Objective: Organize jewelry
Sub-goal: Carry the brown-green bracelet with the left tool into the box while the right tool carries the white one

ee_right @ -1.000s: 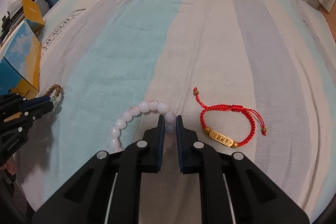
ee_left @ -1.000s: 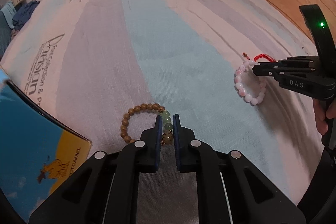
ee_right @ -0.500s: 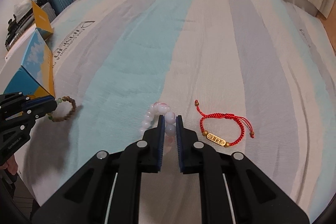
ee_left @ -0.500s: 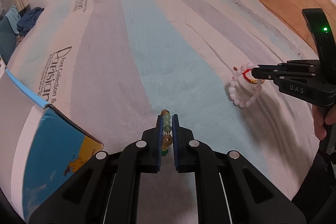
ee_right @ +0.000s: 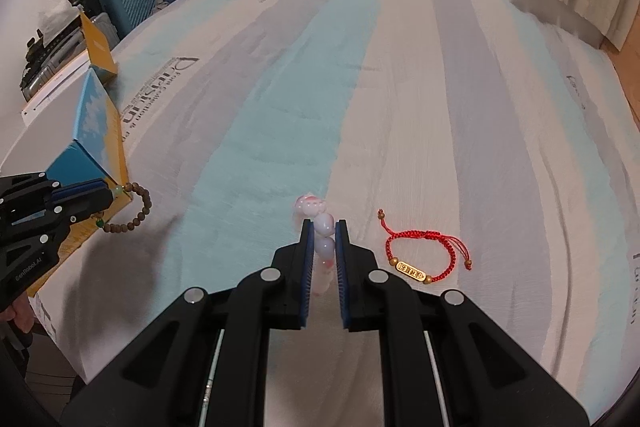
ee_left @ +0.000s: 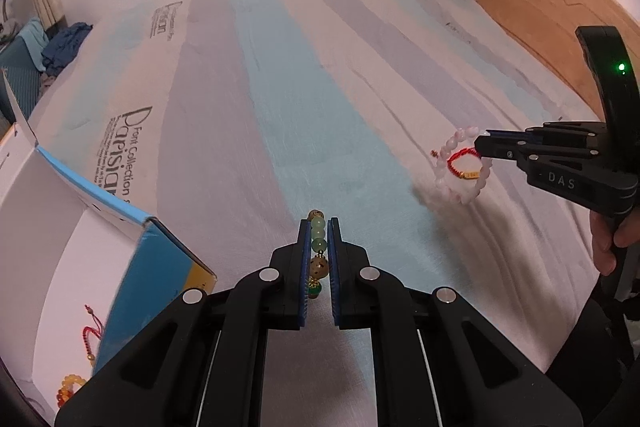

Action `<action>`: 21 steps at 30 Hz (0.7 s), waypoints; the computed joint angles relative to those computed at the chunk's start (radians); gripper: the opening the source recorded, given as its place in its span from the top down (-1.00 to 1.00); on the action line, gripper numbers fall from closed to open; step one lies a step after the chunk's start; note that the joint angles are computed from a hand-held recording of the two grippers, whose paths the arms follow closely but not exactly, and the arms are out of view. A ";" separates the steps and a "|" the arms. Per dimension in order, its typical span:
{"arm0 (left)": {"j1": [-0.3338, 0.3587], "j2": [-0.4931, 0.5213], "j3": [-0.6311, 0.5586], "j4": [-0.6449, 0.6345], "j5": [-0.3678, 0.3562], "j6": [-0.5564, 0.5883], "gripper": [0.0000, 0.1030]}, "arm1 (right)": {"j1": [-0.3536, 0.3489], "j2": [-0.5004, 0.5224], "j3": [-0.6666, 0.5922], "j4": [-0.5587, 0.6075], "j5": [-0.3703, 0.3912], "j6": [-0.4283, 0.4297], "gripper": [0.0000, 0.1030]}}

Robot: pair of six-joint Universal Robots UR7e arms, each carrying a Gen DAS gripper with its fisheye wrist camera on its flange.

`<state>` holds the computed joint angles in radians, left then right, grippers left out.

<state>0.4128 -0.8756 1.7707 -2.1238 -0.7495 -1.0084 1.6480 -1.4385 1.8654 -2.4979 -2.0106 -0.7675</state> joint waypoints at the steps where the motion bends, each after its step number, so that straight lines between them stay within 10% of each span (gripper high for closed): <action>1: -0.002 -0.001 -0.006 0.012 0.002 -0.004 0.85 | 0.003 -0.002 -0.001 0.002 0.000 0.000 0.80; 21: -0.081 -0.188 0.044 0.282 0.059 -0.249 0.85 | 0.184 0.005 0.026 0.011 0.010 0.054 0.80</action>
<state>0.3320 -1.0638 1.8146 -1.8421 -0.6903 -1.2576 1.8318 -1.4335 1.8918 -2.4865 -2.0009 -0.7138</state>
